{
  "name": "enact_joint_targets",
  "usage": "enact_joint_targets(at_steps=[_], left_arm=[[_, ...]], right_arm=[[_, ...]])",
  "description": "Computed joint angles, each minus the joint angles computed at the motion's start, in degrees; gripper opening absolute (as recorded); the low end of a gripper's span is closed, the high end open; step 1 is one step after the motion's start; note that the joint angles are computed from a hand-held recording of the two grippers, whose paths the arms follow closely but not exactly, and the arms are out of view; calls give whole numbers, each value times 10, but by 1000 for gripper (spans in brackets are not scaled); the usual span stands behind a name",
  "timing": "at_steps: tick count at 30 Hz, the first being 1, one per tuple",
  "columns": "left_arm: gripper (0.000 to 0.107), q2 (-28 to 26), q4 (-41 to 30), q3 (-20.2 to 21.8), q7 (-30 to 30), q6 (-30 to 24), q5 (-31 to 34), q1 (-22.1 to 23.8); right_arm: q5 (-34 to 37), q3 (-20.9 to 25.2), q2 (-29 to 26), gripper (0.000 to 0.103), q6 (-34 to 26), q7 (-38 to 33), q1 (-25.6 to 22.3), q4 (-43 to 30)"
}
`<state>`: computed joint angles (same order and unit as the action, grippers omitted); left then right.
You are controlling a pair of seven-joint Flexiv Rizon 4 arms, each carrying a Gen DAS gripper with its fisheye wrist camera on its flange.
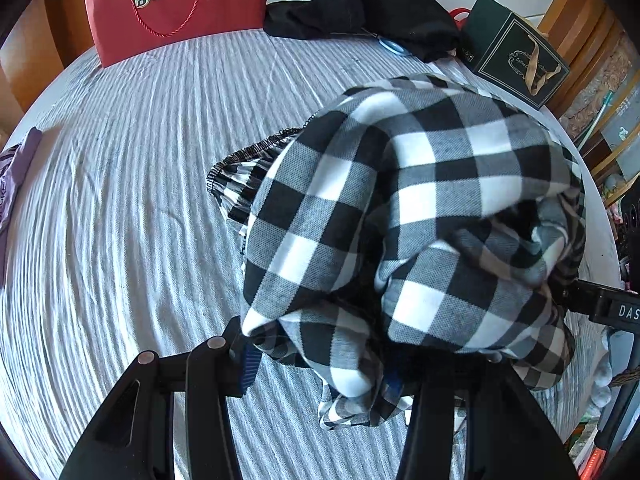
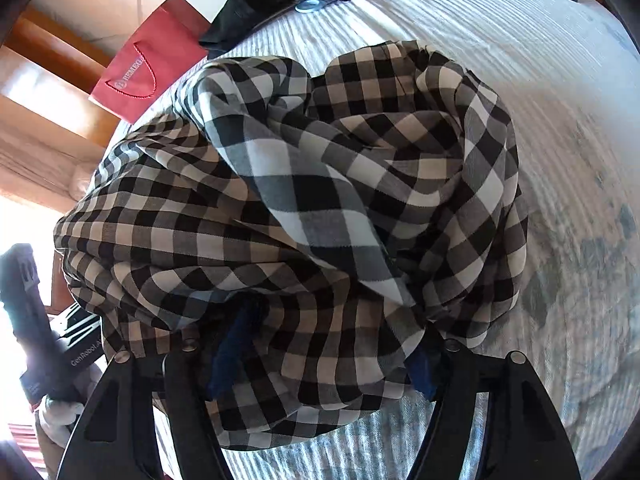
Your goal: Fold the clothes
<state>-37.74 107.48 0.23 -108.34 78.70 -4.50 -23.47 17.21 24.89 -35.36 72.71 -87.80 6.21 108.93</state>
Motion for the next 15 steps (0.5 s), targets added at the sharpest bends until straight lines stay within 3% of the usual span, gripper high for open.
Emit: enact_joint_targets(at_steps=[6, 12, 13, 14, 15], left_arm=[[63, -8, -3, -3, 0, 1, -3, 4], [63, -13, -14, 19, -5, -2, 16, -16], [57, -12, -10, 8, -3, 4, 16, -6], [41, -9, 3, -21, 15, 17, 2, 18], [30, -6, 14, -42, 39, 29, -23, 31]], right_arm=[[-85, -55, 11, 77, 67, 5, 67, 51], [-162, -109, 19, 78, 49, 84, 118, 64], [-178, -117, 20, 76, 51, 91, 125, 69], [-189, -119, 21, 74, 54, 95, 126, 72], [-195, -116, 22, 63, 57, 97, 122, 75]])
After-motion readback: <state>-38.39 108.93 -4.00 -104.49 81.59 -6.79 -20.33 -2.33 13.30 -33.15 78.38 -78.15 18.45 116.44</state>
